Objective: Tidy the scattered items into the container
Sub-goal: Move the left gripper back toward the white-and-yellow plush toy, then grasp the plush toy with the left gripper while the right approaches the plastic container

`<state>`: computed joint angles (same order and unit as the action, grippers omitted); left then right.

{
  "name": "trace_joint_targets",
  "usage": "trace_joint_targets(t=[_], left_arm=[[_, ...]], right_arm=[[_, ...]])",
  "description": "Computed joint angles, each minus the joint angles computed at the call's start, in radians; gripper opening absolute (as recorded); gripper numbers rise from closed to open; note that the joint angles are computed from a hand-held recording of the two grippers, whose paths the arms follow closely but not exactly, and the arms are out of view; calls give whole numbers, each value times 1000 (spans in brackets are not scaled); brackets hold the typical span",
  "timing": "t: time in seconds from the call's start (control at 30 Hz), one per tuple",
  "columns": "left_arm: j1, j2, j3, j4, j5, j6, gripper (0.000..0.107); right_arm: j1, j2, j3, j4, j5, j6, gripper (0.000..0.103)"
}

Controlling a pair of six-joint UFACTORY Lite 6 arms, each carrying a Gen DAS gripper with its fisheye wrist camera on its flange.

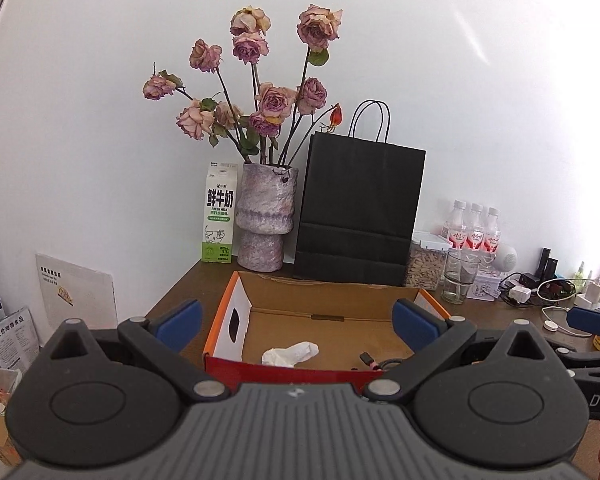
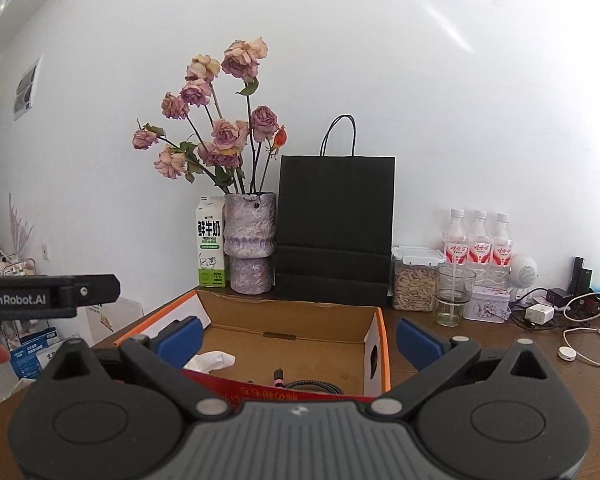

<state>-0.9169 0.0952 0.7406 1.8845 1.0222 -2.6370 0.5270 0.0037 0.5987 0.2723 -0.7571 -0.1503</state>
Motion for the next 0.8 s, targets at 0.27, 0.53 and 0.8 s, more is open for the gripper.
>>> trace_joint_targets(t=[0.27,0.53,0.8], left_arm=[[-145,25,-143,-48,112,-156,103],[-197,65,-230,-91,73,-289,103],[-158,133,-193,-114,-16,-272,103]], right_arm=[[34,-94,-273,0,-152,58,103],[75,-6,-395,59,-290,107,103],[42,150,-319,21,-254,159,101]])
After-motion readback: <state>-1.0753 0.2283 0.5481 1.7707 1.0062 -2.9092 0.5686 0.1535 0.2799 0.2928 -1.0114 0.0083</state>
